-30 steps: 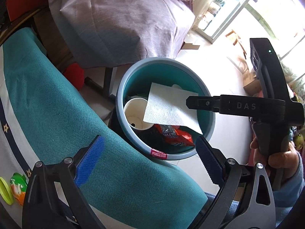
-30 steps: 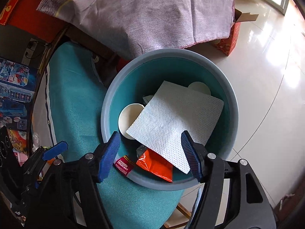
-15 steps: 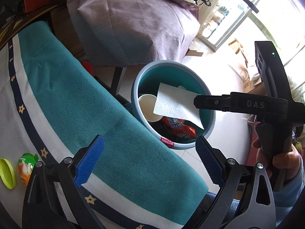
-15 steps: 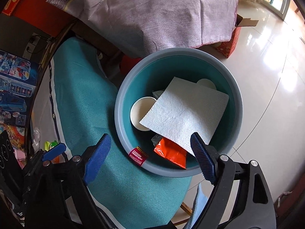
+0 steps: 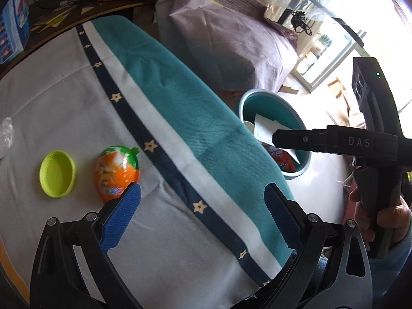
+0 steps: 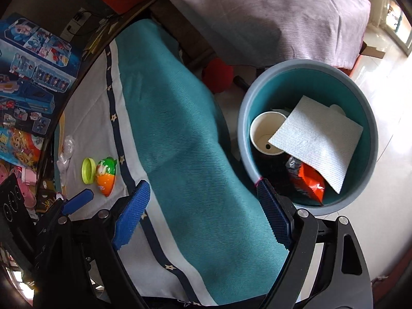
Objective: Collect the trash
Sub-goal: 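Move both tools back over the lime-green lid and egg toy, then grasp the orange-green egg toy with the right tool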
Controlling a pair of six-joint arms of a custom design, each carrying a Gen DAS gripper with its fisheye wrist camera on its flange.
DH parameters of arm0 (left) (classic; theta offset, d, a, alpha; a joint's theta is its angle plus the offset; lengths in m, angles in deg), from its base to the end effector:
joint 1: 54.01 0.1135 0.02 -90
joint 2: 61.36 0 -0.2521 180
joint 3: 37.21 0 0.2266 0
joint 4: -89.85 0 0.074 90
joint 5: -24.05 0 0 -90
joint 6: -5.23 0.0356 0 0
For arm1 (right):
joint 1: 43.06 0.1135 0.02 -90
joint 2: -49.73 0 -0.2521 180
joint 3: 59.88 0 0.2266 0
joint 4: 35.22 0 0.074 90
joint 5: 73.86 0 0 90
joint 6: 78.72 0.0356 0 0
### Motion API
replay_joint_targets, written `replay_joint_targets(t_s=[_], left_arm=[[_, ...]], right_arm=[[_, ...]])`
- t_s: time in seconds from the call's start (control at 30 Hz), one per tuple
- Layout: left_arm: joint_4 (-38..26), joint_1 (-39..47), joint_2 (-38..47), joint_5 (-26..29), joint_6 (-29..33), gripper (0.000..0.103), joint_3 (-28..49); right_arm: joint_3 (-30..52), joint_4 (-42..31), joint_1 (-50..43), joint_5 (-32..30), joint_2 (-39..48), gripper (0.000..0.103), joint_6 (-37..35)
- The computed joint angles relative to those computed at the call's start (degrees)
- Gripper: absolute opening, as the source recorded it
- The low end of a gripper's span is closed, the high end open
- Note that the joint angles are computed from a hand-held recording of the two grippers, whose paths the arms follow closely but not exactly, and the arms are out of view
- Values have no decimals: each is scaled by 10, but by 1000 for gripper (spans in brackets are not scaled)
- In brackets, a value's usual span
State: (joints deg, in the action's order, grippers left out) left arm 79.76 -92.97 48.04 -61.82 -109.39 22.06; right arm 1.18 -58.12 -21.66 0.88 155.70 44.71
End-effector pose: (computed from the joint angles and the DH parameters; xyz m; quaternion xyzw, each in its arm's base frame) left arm 0.2343 -0.1928 0.0823 0.1297 0.9571 -0.1649 0.1999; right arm 0.2673 0.1148 0.0956 0.0765 0.9699 0.2035 0.1093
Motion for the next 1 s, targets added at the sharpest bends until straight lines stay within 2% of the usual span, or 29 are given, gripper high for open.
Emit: replay_joint_targets(t_s=[0.17, 0.4, 0.6, 0.7, 0.83, 1.0], left_arm=[[40, 55, -82, -7, 5, 97, -113], [71, 179, -168, 13, 54, 97, -223], [87, 304, -183, 64, 111, 97, -268], [98, 354, -182, 86, 139, 97, -284], [111, 397, -165, 103, 168, 97, -291], [125, 432, -136, 121, 192, 97, -282]], right_arm=[[63, -26, 77, 19, 28, 81, 23], [192, -72, 159, 27, 124, 81, 42], [325, -129, 211, 44, 215, 81, 42], [377, -152, 226, 72, 249, 81, 41], [443, -192, 241, 104, 292, 70, 40], [510, -238, 258, 137, 333, 70, 30]])
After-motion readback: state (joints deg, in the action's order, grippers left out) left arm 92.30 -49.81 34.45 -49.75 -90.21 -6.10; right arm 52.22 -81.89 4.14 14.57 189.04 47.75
